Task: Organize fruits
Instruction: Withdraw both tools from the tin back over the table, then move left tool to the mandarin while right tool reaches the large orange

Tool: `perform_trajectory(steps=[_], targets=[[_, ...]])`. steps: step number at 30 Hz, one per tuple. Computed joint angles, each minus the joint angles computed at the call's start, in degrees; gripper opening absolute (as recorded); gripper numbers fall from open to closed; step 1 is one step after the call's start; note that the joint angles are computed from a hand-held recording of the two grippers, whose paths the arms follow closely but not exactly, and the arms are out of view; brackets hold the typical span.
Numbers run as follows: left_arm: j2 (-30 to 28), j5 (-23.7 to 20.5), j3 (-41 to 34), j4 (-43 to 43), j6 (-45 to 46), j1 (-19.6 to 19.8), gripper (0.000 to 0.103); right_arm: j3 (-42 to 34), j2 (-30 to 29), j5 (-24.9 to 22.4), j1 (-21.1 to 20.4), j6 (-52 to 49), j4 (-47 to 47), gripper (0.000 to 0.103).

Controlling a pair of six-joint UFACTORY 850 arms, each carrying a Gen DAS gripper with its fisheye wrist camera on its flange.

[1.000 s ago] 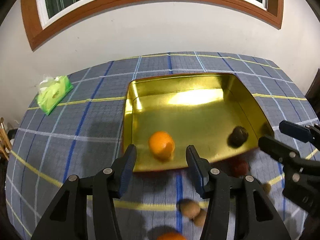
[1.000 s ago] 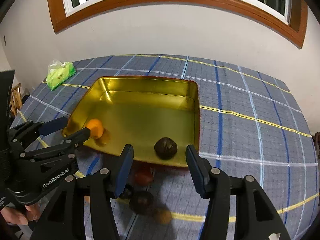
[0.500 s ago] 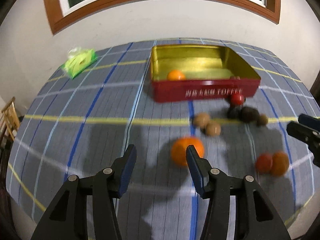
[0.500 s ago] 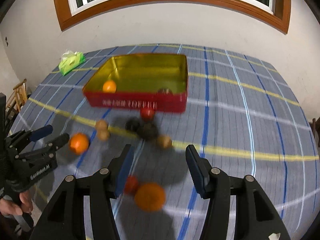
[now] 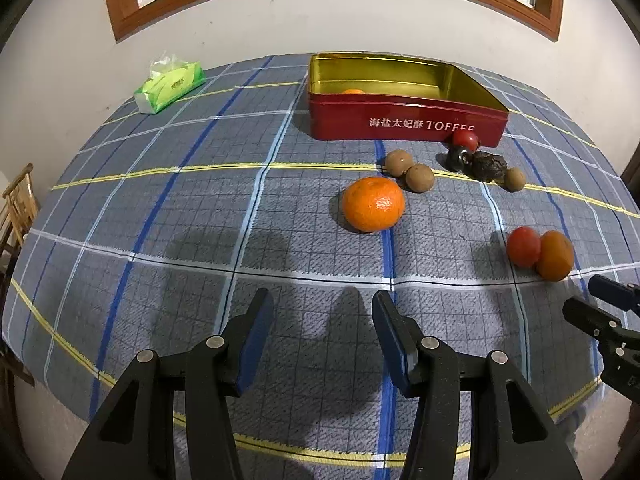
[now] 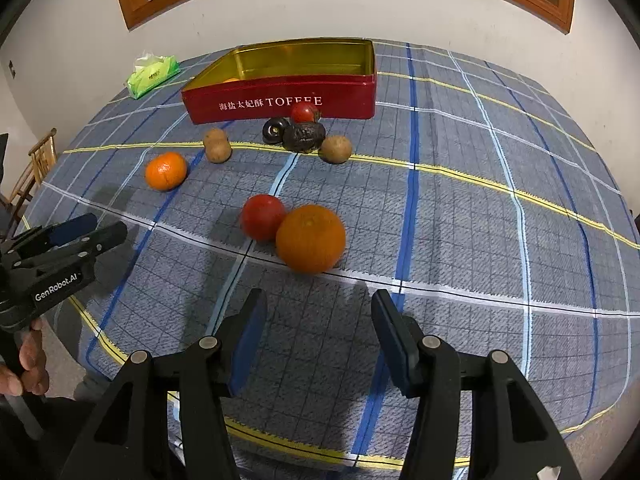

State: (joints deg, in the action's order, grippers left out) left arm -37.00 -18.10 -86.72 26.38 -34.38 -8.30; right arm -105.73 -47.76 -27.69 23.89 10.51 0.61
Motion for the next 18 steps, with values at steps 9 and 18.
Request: perform_trajectory(steps=[9, 18], targets=[[-0.80, -0.89, -1.03, -1.26, 1.51, 0.09, 0.053, -4.26, -3.31, -1.64, 0.01, -0.41, -0.06, 0.051], [-2.73, -1.71, -3.65, -4.88, 4.64, 0.14, 0.053, -9.53, -6.80, -3.49, 0.08, -0.39, -1.32, 0.050]])
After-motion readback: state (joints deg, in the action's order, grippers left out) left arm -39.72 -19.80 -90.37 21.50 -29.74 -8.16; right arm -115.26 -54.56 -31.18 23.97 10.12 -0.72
